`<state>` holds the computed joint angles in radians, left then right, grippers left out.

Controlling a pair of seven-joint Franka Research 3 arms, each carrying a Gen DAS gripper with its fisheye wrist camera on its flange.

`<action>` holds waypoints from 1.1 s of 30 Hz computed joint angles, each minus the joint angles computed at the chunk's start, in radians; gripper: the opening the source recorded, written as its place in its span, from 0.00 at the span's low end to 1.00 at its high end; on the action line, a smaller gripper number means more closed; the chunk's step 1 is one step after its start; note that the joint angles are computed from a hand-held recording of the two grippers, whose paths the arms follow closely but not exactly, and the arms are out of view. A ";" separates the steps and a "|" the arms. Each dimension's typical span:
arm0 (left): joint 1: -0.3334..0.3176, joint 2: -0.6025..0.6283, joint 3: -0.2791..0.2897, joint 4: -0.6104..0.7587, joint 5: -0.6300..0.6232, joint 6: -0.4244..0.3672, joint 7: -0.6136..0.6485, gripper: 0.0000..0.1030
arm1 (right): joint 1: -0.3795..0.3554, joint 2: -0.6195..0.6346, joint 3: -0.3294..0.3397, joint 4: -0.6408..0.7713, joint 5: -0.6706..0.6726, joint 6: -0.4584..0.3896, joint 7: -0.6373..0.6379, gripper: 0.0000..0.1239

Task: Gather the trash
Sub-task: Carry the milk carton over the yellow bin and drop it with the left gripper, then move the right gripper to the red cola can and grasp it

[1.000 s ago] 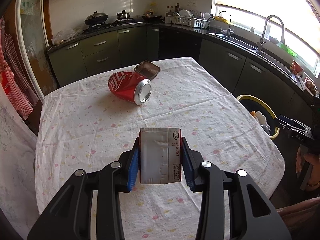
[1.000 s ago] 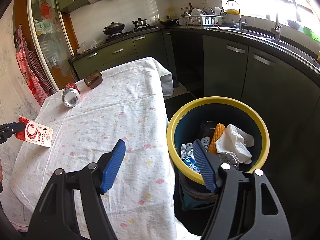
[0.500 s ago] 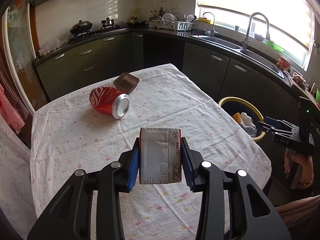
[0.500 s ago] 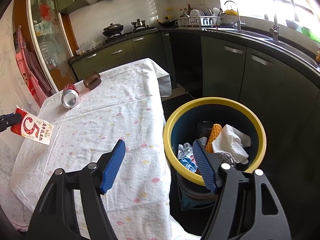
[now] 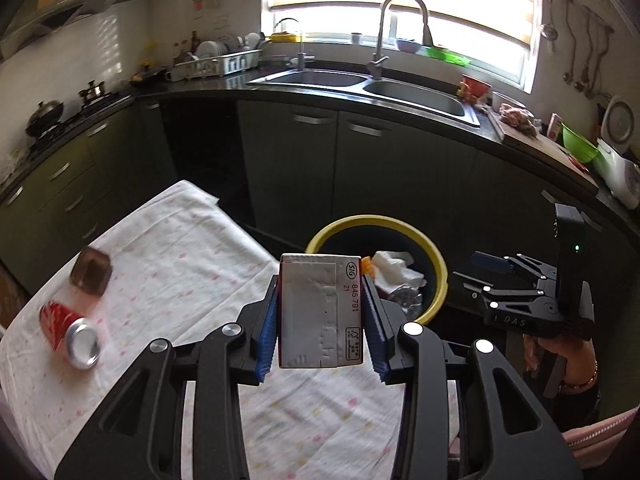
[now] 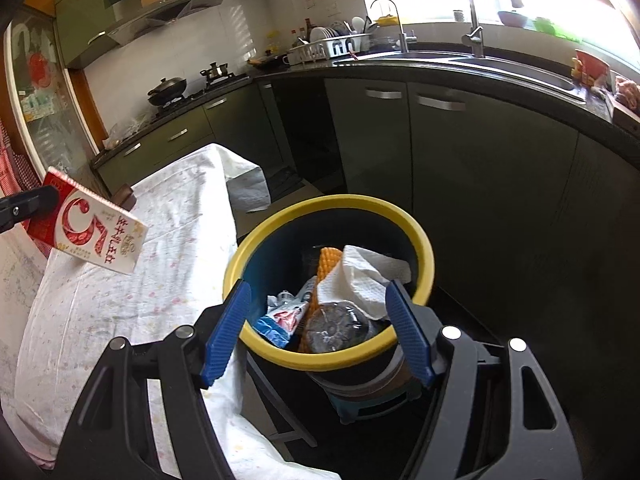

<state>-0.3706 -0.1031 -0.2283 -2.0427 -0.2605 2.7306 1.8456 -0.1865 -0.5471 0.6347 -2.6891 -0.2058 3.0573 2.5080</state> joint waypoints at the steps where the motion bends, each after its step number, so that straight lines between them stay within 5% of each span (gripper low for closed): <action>1: -0.009 0.049 -0.009 0.050 0.003 -0.011 0.001 0.37 | 0.006 -0.005 -0.012 -0.011 0.004 0.000 -0.002 0.54; 8: -0.029 0.375 -0.071 0.348 0.226 0.012 -0.187 0.38 | 0.043 -0.041 -0.072 -0.070 0.037 -0.008 -0.021 0.54; 13: -0.018 0.467 -0.086 0.416 0.298 0.005 -0.313 0.61 | 0.067 -0.048 -0.100 -0.088 0.057 -0.008 -0.042 0.54; 20: 0.090 0.281 -0.138 0.185 0.197 0.112 -0.258 0.74 | 0.051 -0.002 -0.085 -0.067 0.068 0.013 -0.054 0.54; 25: 0.112 0.096 -0.105 -0.004 0.001 0.147 -0.152 0.75 | 0.044 0.046 -0.063 -0.023 0.057 0.016 -0.068 0.54; 29: 0.090 -0.076 -0.038 -0.196 0.011 0.223 -0.187 0.82 | 0.059 0.112 -0.057 0.044 0.033 0.018 -0.092 0.54; 33: 0.140 -0.240 -0.015 -0.369 0.130 0.239 -0.305 0.82 | 0.117 0.235 -0.083 0.168 -0.014 0.010 -0.159 0.54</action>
